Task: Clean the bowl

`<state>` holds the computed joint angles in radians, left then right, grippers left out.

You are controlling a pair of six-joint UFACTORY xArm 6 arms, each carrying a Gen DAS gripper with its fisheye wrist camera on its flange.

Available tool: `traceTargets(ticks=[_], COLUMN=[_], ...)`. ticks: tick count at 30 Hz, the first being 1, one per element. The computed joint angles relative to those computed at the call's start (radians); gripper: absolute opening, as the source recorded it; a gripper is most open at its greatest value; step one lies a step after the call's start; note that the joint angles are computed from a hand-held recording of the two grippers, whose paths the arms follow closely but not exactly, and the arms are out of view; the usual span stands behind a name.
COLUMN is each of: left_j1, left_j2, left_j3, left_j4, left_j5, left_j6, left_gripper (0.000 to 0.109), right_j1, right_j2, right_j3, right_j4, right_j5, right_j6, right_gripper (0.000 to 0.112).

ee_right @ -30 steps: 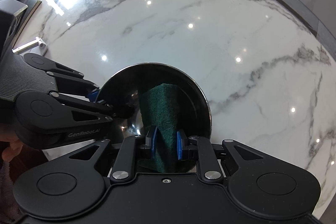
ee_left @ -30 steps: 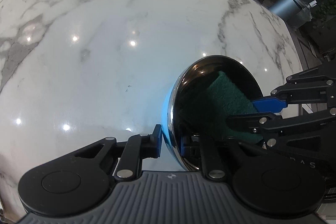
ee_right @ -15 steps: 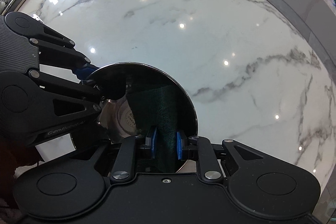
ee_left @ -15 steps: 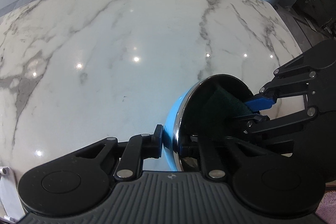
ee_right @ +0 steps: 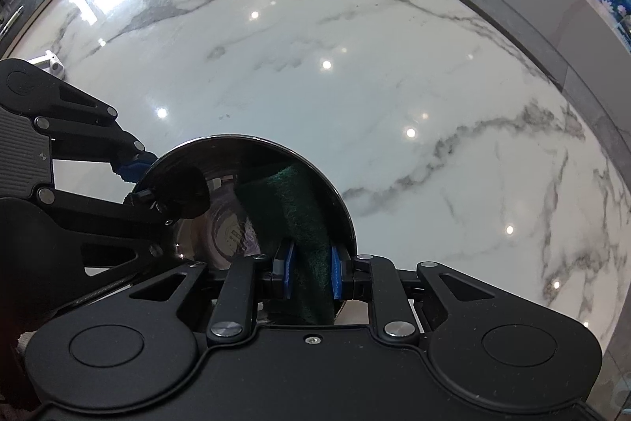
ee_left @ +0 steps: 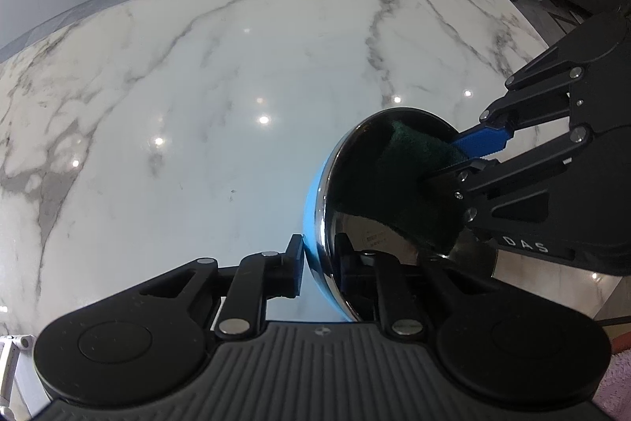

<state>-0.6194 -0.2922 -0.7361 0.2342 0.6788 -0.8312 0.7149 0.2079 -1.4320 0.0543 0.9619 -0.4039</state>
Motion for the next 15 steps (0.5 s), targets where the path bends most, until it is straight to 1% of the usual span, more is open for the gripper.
traceTargets(ticks=[2,4,7,11,15], left_j1=[-0.001,0.004,0.003,0.003,0.008], left_j2=[0.002,-0.002,0.000,0.000,-0.002], left_j3=[-0.001,0.008,0.003,0.002,0.003], left_j4=[0.004,0.007,0.042,0.049,0.020], left_j5=[0.004,-0.010,0.004,0.006,0.007], left_j6=[-0.001,-0.021,-0.047,-0.048,-0.007], left_gripper=[0.016,0.015,0.013,0.012,0.012], right_j1=[0.001,0.003,-0.001,-0.010,-0.018], right_j2=[0.006,0.008,0.010,0.006,-0.004], right_j3=[-0.004,-0.003,-0.010,-0.006,0.008], right_j4=[-0.001,-0.009,0.009,0.040,0.065], right_j5=[-0.003,-0.007,0.012,0.035,0.041], right_j6=[-0.001,0.005,0.011,0.023,0.027], right_gripper=[0.016,0.016,0.016,0.016,0.016])
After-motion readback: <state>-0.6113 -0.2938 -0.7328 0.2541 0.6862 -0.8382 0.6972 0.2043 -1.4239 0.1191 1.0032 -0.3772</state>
